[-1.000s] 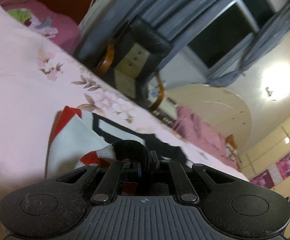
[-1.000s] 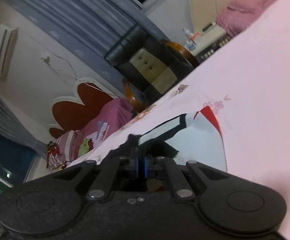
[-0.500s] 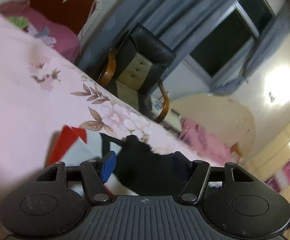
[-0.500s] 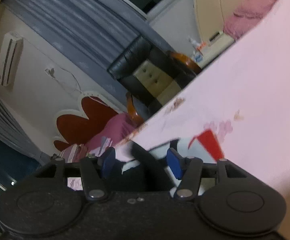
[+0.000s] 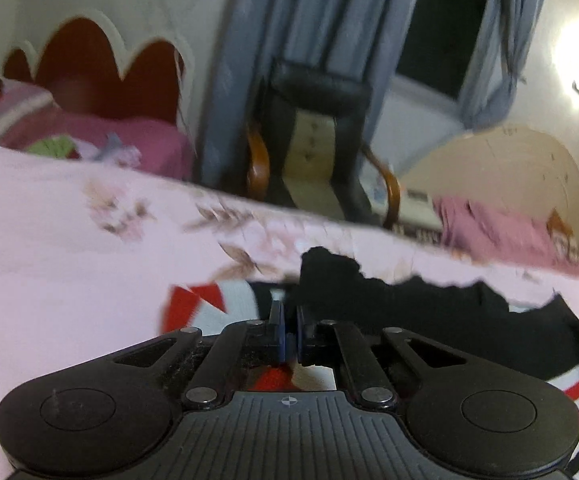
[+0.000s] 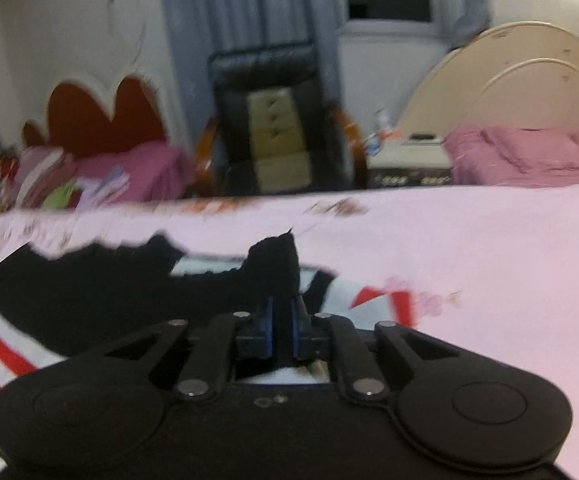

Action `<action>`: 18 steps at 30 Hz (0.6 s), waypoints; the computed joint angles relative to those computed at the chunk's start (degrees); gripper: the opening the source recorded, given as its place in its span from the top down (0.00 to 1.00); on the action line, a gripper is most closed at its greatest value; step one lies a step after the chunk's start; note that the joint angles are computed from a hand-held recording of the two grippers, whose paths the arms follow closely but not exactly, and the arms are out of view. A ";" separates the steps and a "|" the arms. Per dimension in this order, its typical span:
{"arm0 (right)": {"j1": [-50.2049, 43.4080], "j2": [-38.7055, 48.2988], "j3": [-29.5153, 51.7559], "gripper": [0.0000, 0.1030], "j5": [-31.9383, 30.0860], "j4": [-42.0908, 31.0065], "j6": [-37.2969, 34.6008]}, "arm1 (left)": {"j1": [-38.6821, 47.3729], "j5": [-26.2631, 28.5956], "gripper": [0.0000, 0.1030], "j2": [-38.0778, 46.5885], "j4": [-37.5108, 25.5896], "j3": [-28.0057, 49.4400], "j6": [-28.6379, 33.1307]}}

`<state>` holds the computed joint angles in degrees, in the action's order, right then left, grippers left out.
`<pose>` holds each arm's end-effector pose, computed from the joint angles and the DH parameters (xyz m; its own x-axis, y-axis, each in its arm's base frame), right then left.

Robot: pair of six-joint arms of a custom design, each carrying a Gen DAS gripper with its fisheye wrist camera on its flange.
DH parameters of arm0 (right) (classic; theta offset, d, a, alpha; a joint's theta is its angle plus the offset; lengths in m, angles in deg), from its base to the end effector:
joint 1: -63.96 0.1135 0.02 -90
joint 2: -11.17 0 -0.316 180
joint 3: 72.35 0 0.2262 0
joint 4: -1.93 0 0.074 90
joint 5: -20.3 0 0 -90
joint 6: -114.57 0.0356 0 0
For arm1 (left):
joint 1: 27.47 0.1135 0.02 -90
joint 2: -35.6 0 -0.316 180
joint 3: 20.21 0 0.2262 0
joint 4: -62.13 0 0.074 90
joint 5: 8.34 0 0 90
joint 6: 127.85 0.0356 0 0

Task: Fold small clothes
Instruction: 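Fold the held hem over toward the collar and lower it with both tools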

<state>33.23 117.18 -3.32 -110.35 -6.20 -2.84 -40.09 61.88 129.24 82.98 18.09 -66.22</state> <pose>0.3206 -0.1636 0.2096 -0.5372 -0.0870 -0.8390 -0.2870 0.9542 0.0848 0.2537 -0.0445 0.1819 -0.4546 -0.3564 -0.8163 -0.3212 0.9204 -0.2230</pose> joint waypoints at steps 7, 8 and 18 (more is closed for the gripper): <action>2.00 4.19 0.76 0.89 6.86 3.58 -2.30 | -0.93 -3.33 0.95 6.17 -1.11 2.09 1.06; 2.10 3.78 0.60 0.89 7.19 3.22 -2.30 | -1.35 -3.80 0.95 5.91 -1.10 1.90 1.36; 4.08 -4.29 -4.25 0.56 -1.64 -2.11 -6.70 | -13.37 -4.96 0.58 5.29 -8.12 11.23 -0.30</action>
